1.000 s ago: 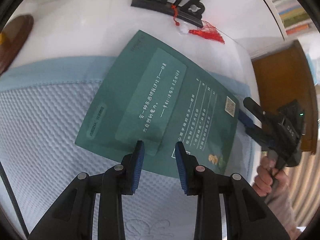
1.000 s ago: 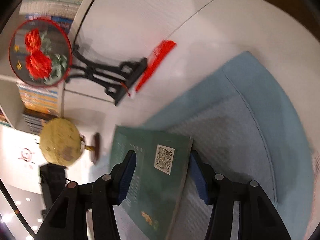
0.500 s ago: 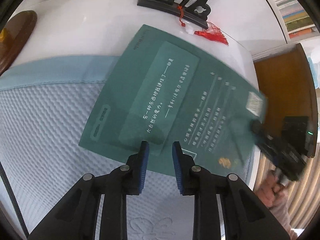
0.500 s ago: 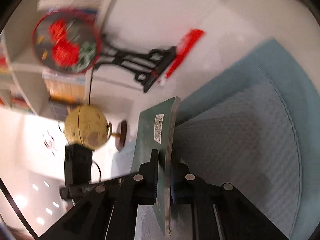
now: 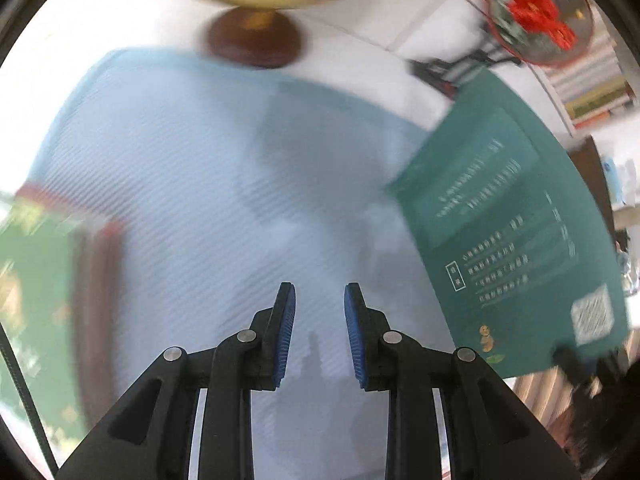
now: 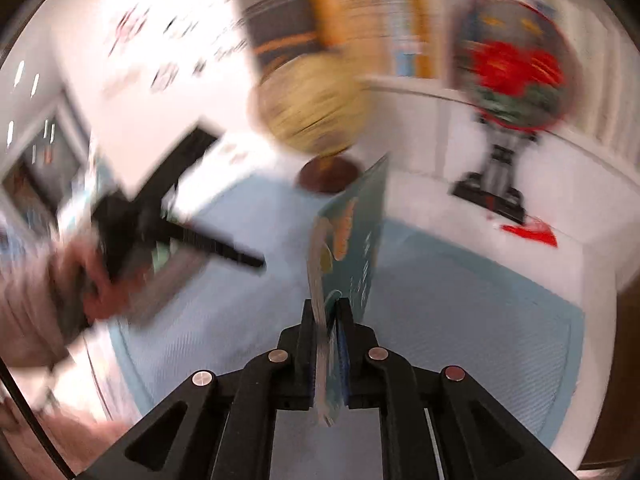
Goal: Organize books
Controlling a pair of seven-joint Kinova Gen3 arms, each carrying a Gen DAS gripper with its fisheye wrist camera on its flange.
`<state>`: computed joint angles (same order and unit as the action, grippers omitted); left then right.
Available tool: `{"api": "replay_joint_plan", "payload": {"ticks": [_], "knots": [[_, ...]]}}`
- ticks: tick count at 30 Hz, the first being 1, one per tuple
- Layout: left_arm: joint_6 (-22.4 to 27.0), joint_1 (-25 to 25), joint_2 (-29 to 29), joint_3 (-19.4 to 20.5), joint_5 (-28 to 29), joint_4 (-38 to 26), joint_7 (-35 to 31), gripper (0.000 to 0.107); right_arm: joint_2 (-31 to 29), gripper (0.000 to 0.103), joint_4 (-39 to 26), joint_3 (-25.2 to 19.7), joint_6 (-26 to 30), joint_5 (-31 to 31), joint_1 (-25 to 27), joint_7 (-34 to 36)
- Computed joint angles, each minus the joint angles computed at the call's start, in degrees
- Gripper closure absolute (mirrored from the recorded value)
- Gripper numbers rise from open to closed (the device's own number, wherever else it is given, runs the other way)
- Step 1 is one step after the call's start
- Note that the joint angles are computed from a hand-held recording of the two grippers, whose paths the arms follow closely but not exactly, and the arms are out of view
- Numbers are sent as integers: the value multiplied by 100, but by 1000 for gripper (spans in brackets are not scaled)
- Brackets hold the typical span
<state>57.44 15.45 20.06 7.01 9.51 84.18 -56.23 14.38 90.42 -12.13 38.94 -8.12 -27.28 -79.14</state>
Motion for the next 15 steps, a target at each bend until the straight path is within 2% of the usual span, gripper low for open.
{"api": "replay_joint_plan", "payload": {"ticks": [3, 5, 8, 10, 12, 14, 15], "knots": [[-49, -182, -521, -118, 114, 784, -1, 85, 77, 94, 280, -44, 87, 296, -676, -624], [-103, -356, -812, -149, 262, 1288, -68, 84, 320, 92, 154, -138, 402, 378, -895, -1014], [-206, -524, -1021, -129, 452, 1787, -154, 83, 963, 80, -157, -138, 1102, 288, -1327, -1239], [-320, -609, -1008, -92, 714, 1981, -312, 83, 1231, 80, -326, -266, 1387, -11, -1237, -1217], [-459, -630, -919, -21, 941, 2091, -534, 83, 1219, 79, -255, -388, 1301, -400, -908, -1165], [-666, -649, -841, 106, 1184, 2186, -805, 83, 1273, 67, -250, -449, 1311, -839, -483, -1051], [-690, -558, -760, 110, 1221, 2112, -826, 82, 1318, 50, -227, -471, 1279, -1072, -218, -1059]]}}
